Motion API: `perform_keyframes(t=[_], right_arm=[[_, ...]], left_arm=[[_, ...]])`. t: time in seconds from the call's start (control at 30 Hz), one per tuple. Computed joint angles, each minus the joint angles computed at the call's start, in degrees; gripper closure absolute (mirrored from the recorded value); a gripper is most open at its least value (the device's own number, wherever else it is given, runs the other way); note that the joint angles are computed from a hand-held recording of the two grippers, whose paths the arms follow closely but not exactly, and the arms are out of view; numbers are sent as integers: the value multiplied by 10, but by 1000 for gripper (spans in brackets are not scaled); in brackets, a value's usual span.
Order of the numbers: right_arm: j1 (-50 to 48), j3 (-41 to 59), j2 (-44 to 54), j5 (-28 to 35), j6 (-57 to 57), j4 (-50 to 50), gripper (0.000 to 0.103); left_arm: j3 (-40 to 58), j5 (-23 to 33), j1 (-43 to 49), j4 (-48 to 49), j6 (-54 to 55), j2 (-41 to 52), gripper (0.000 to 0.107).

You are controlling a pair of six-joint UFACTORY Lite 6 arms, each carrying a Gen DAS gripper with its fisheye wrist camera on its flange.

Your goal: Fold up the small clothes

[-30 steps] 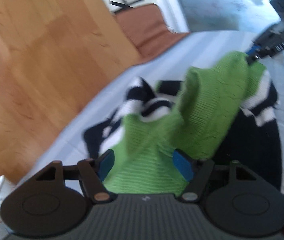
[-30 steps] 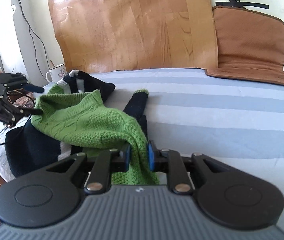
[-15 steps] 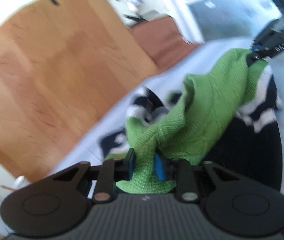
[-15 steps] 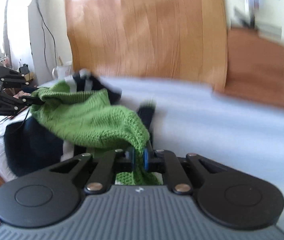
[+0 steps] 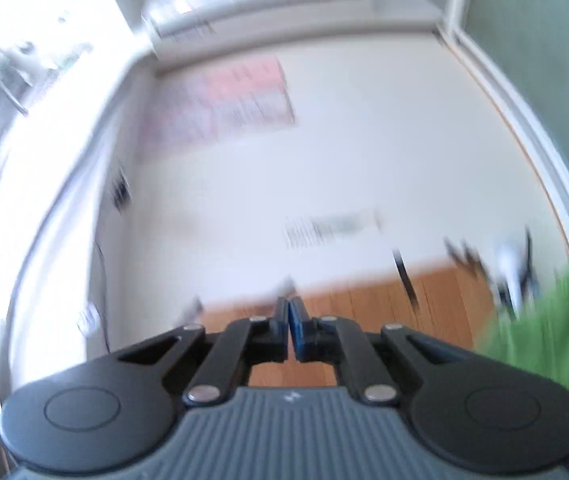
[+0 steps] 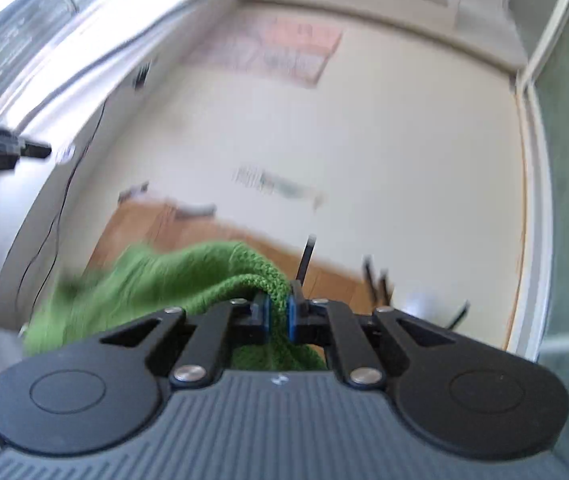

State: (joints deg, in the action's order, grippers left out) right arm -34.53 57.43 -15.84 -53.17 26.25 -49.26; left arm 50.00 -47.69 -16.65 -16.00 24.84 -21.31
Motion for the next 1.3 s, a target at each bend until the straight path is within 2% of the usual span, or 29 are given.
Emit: perform_keyframes(t=[0.07, 0.13, 0.17, 0.2, 0.27, 0.33, 0.47, 0.6, 0.63, 0.73, 0.83, 0.87, 0.9, 0.93, 0.97, 1.1, 1.2, 1.3], right_arm=[[0, 45, 6, 12, 10, -3, 92], [10, 82, 27, 28, -28, 17, 92], [8, 97, 39, 36, -42, 20, 92], [3, 110, 53, 42, -52, 21, 92], [-9, 129, 93, 47, -68, 22, 92], [-19, 143, 129, 66, -79, 26, 92], [-45, 163, 173, 88, -81, 42, 92], [-57, 182, 172, 124, -38, 32, 92], [-53, 174, 162, 129, -41, 37, 92], [-43, 174, 153, 139, -51, 44, 92], [-35, 152, 137, 140, -77, 59, 92], [-34, 152, 137, 143, -81, 61, 92], [-36, 149, 136, 143, -83, 64, 92], [-36, 150, 136, 144, -82, 66, 92], [-36, 152, 137, 147, -80, 66, 92], [-45, 144, 127, 135, -75, 74, 92], [-64, 150, 118, 118, -38, 62, 92], [-91, 158, 106, 84, 36, 29, 92]], left_arm=[[27, 46, -5, 10, -3, -28, 104], [43, 79, -4, 31, -14, -27, 101], [48, 76, 0, 56, -42, -7, 101], [75, 96, 14, 106, -78, 37, 99], [67, 95, 22, 171, -112, 92, 86], [57, 99, 18, 243, -161, 150, 60], [9, 47, -18, 346, -211, 250, 53], [-1, 9, -79, 394, -234, 331, 28], [8, 1, -97, 393, -228, 355, 26], [49, 15, -145, 367, -200, 402, 25], [135, 59, -161, 411, -258, 468, 26], [152, 66, -168, 417, -265, 486, 29], [153, 68, -175, 415, -260, 491, 52], [172, 79, -183, 412, -249, 508, 89], [184, 100, -189, 394, -232, 512, 93], [175, 74, -161, 299, -181, 478, 94], [148, 49, -108, 227, -178, 401, 95], [136, 60, -47, 214, -222, 312, 96]])
